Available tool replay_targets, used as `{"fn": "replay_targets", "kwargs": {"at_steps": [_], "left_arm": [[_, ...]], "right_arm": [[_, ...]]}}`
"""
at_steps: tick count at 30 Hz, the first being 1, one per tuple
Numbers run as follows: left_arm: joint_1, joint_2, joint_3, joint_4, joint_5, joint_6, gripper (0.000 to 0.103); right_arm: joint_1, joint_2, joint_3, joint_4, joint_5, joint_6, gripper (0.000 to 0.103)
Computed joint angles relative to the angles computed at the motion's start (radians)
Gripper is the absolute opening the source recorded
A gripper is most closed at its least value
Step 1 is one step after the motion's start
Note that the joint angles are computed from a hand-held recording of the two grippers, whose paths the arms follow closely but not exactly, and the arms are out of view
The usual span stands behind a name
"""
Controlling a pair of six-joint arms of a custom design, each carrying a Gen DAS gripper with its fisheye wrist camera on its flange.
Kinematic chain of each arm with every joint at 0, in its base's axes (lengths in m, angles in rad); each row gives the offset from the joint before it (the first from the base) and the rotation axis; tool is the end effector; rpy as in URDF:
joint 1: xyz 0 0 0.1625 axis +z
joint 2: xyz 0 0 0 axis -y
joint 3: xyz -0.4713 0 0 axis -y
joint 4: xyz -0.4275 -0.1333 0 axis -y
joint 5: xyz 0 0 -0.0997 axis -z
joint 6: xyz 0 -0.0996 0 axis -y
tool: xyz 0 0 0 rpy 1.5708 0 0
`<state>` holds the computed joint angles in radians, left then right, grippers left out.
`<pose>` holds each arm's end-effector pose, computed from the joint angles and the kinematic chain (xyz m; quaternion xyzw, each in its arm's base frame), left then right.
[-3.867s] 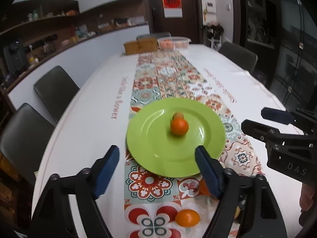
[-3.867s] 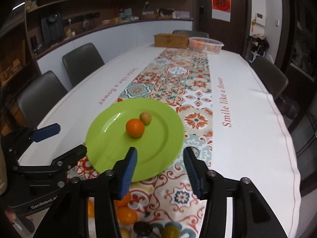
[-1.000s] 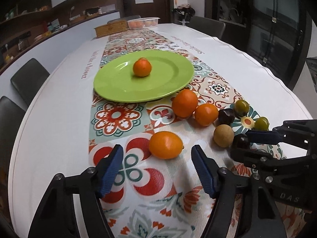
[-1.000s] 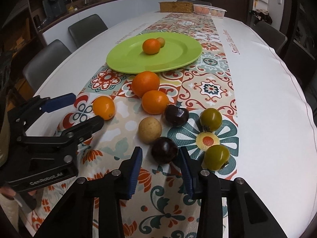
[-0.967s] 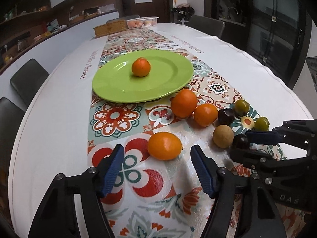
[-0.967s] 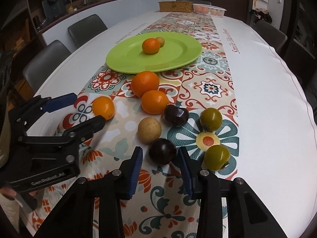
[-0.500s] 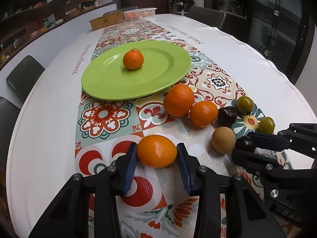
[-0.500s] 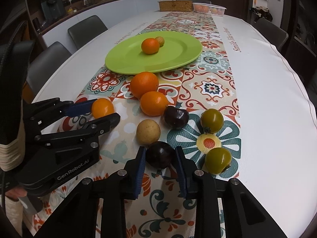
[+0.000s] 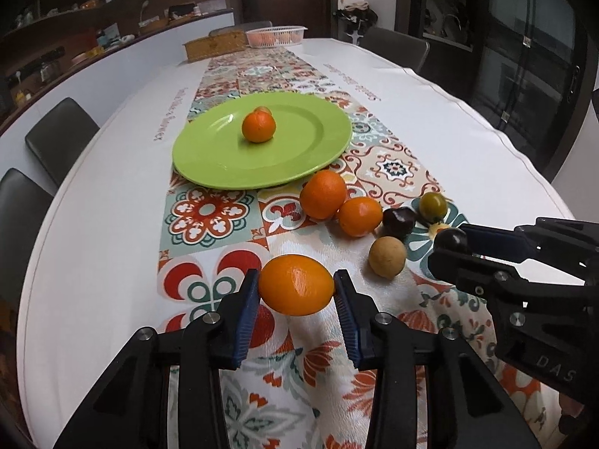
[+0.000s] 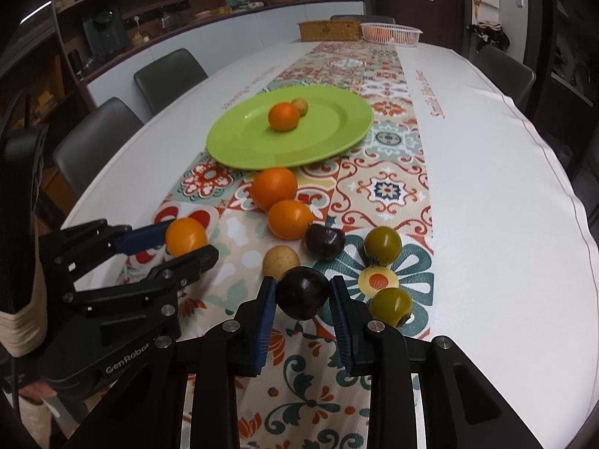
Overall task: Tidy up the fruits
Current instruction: 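Grasp an orange with the left gripper while the right grasps a dark plum, then lower the orange and plum onto the green plate and open both grippers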
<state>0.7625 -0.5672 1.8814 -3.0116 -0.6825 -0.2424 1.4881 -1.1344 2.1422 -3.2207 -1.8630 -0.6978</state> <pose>-0.2977 -0.5756 -0.0475 0.2255 0.8729 -0.2645 0.3424 0.0576 -0.5710 0.2114 0.2404 -0.9087 0.2362 0.2465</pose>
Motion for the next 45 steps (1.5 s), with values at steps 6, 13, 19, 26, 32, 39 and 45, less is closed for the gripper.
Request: {"fn": "replay_targets", "kwargs": {"at_steps": [6, 13, 19, 26, 32, 39, 45], "left_arm": [[-0.031, -0.02, 0.014, -0.021, 0.045, -0.015, 0.039], [-0.055, -0.04, 0.011, -0.039, 0.09, -0.005, 0.039], [-0.056, -0.041, -0.022, -0.056, 0.119, 0.035, 0.039], [-0.034, -0.033, -0.082, -0.098, 0.139, 0.107, 0.039], [0.007, -0.01, -0.157, -0.113, 0.127, 0.181, 0.039], [0.076, 0.034, -0.263, -0.097, 0.095, 0.249, 0.039], [0.127, 0.068, -0.33, -0.066, 0.071, 0.271, 0.039]], "right_arm": [[0.012, -0.03, 0.007, -0.002, 0.033, -0.014, 0.03], [0.031, -0.053, -0.007, -0.001, 0.074, -0.034, 0.03], [0.05, -0.052, -0.043, 0.01, 0.099, -0.044, 0.03], [0.077, -0.014, -0.123, 0.023, 0.104, -0.055, 0.03], [0.092, 0.046, -0.221, 0.07, 0.097, -0.045, 0.03], [0.1, 0.141, -0.346, 0.12, 0.05, -0.056, 0.03], [0.099, 0.223, -0.439, 0.154, 0.003, -0.078, 0.03]]}}
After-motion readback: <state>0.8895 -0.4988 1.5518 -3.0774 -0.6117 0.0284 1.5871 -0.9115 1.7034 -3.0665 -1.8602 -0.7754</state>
